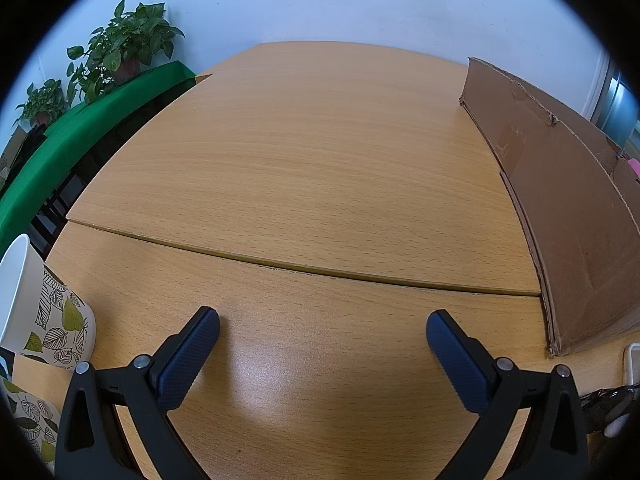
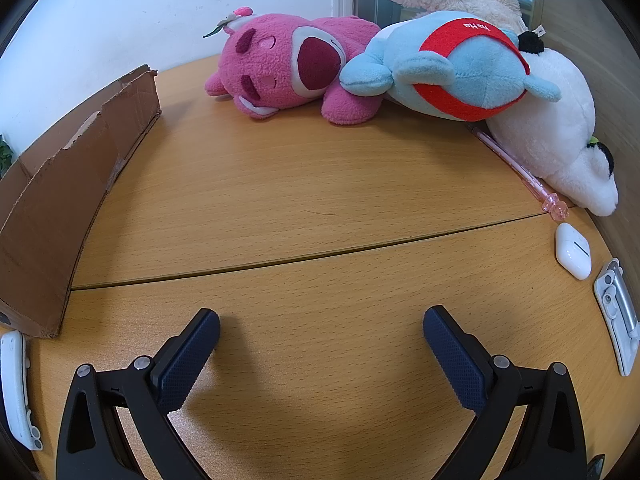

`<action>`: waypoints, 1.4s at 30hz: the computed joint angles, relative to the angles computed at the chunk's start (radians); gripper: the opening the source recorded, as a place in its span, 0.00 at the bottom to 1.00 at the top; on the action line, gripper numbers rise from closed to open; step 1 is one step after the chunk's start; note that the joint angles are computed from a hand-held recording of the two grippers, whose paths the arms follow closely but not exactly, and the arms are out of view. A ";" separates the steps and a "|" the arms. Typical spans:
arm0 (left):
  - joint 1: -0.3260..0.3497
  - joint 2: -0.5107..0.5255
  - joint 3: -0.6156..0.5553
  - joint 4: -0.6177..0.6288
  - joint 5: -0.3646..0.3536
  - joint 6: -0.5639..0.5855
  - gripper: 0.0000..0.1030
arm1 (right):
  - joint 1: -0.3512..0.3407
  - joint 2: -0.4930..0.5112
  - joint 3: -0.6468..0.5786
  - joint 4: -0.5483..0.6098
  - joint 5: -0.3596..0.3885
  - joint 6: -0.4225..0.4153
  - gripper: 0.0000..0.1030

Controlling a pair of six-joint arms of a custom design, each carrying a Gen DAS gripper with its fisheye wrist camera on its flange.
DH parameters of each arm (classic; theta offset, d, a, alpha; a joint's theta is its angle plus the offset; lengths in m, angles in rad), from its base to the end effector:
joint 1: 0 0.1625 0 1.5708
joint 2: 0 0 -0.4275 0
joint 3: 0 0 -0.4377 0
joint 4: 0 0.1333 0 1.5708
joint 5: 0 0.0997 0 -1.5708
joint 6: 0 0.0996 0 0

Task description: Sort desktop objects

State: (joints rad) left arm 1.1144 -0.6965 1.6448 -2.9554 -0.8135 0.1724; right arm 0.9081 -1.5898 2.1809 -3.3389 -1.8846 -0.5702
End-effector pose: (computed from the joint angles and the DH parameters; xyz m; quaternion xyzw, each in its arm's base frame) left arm -0.1292 -0.7209 0.0577 0.2044 0.8874 -0.2501 0.3288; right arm -0.2151 -0.4423 0.4017 -0.1246 -0.8167 0.3722 0.4230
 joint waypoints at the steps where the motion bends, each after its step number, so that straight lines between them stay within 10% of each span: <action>1: 0.000 0.000 0.000 0.000 0.000 0.000 1.00 | 0.000 -0.001 0.000 0.000 0.000 0.000 1.00; 42: -0.024 -0.042 0.077 -0.006 0.006 -0.075 1.00 | 0.000 -0.004 0.002 0.003 0.001 -0.002 1.00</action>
State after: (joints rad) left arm 1.0903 -0.7389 1.7219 -2.9618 -0.8075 0.0978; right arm 0.9081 -1.5936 2.1824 -3.3356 -1.8834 -0.5719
